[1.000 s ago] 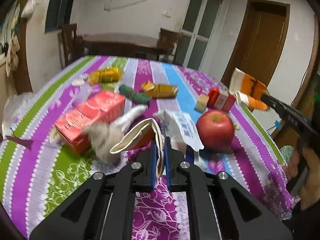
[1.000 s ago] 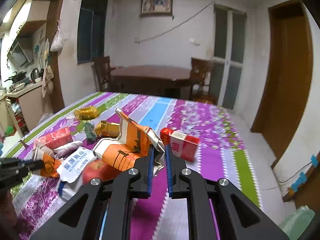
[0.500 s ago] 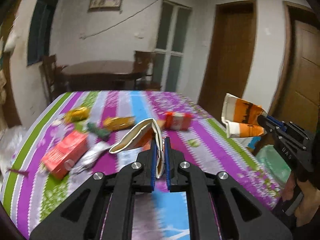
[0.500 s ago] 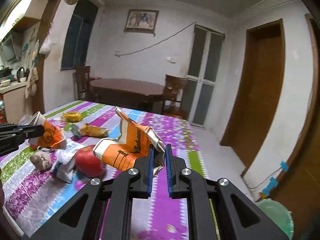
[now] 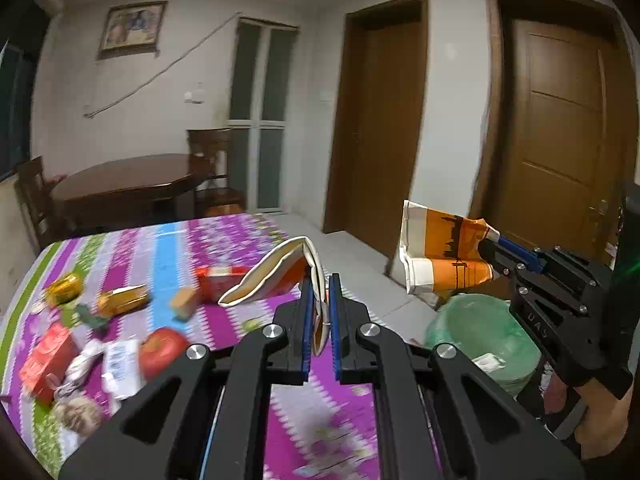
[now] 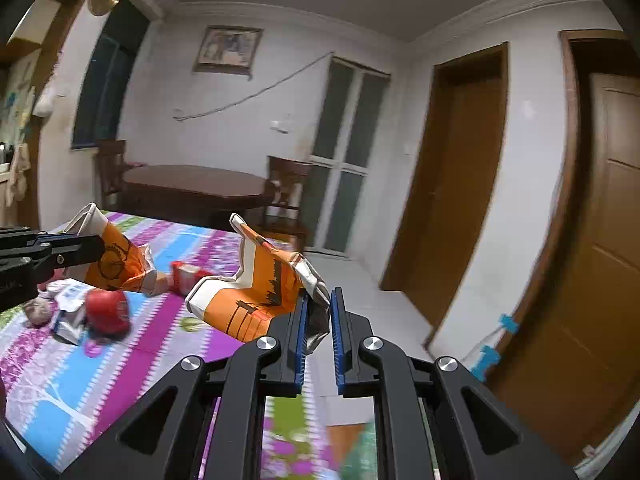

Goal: Collect trash
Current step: 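Carry both wrappers to the green bin and open both tools over it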

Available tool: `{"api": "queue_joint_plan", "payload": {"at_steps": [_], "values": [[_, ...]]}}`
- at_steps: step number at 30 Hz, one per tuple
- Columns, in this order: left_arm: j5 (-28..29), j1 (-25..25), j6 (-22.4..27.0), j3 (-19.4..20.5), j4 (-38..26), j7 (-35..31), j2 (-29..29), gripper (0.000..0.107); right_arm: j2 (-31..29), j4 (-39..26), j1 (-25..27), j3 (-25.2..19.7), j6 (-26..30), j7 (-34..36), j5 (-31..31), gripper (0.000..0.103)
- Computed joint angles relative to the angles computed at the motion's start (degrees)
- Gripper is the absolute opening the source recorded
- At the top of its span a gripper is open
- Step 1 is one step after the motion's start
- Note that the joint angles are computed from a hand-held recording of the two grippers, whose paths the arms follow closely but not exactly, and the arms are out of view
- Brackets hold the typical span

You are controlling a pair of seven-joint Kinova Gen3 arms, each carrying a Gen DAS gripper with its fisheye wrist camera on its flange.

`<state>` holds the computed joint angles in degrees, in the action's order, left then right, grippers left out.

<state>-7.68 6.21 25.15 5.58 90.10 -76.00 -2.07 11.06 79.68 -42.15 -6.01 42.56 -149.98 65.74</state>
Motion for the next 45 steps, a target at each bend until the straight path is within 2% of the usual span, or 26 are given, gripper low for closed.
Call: {"api": "queue_joint_plan", "payload": {"at_steps": [6,16,21,26,29,33,40,45], "values": [[2.5,3.5,0.2,1.8,-5.6,-3.9,4.9,0.006,-3.1,1.2,3.8,0.4,3.4,2.9,-1.6,0.012],[8.1,9.1,3.2,3.9,-17.2,-10.7,15.6,0.006,-8.4,5.4,14.0,-0.7,7.2,8.2,-4.8,0.012],[7.3,13.1,6.9,2.7,-23.3,-10.7,20.6,0.006,-8.6,5.6,19.7,0.5,7.9,15.7,-11.3,0.012],[5.7,16.4,10.7,1.7,-28.9,-10.1,25.1,0.006,-6.4,4.0,23.1,1.9,9.2,22.8,-18.2,0.012],[5.1,17.9,12.7,1.3,-31.5,-10.2,27.4,0.006,-4.9,4.1,25.1,2.9,8.1,26.3,-22.8,0.012],[5.0,18.9,15.1,1.1,-34.1,-10.7,29.5,0.006,-1.2,3.8,24.8,4.4,6.9,26.6,-25.0,0.012],[5.1,20.0,19.1,0.5,-38.2,-10.8,33.0,0.006,0.5,5.9,24.7,6.4,4.3,26.1,-26.5,0.012],[5.1,20.4,19.8,0.1,-38.8,-10.5,33.5,0.006,0.3,7.2,24.4,6.9,3.5,25.9,-26.5,0.012]]}}
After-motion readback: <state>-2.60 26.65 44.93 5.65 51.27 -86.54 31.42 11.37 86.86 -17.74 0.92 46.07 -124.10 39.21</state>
